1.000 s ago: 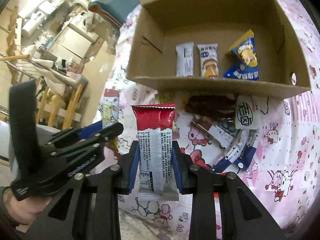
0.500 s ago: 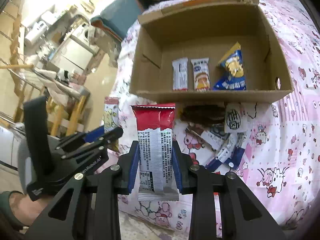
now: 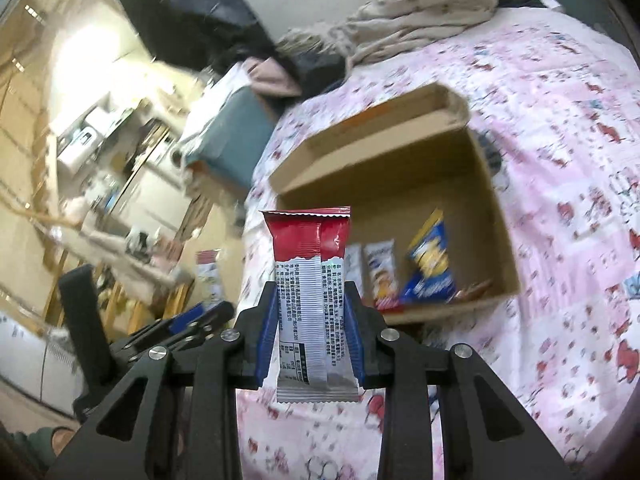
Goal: Organize snacks
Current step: 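Carry both held snacks over the box and release them inside with both tools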
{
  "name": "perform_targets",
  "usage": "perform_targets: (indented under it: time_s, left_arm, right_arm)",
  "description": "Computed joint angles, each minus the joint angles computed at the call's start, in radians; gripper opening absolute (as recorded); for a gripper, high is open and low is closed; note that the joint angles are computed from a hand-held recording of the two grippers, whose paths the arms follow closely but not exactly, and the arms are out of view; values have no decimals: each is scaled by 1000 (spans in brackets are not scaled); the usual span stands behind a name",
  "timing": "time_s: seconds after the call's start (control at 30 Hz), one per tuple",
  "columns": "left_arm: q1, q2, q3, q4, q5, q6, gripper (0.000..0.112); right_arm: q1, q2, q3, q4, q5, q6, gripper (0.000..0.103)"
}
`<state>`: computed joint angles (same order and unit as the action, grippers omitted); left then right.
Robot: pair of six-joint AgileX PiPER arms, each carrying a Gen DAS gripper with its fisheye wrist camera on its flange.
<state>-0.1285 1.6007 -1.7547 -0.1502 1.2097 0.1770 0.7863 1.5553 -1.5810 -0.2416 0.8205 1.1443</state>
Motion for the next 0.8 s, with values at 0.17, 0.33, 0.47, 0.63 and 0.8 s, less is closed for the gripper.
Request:
perform_targets:
  time_s: [0.17,0.33,0.47,0.63,0.8]
  left_arm:
    - [-66,90,-91,67,-45,-14,23]
    - [-109,165,-130,77,-64,-31,23]
    - [-148,205,-123,90,-102,-41,23]
    - [-182,225,-47,134,-221,-43,23]
    - [-188,227,11,134,-310,-14,23]
  right_arm:
    - [-117,13,20,73,-26,-50,33]
    - [-192,26,87,146,-83,-86,33]
    - [-212,57,94,178,-87,-105,33]
    - [-224,97,84,156,-87,-92,33]
    - [-248,112,122,158,-116,-52,33]
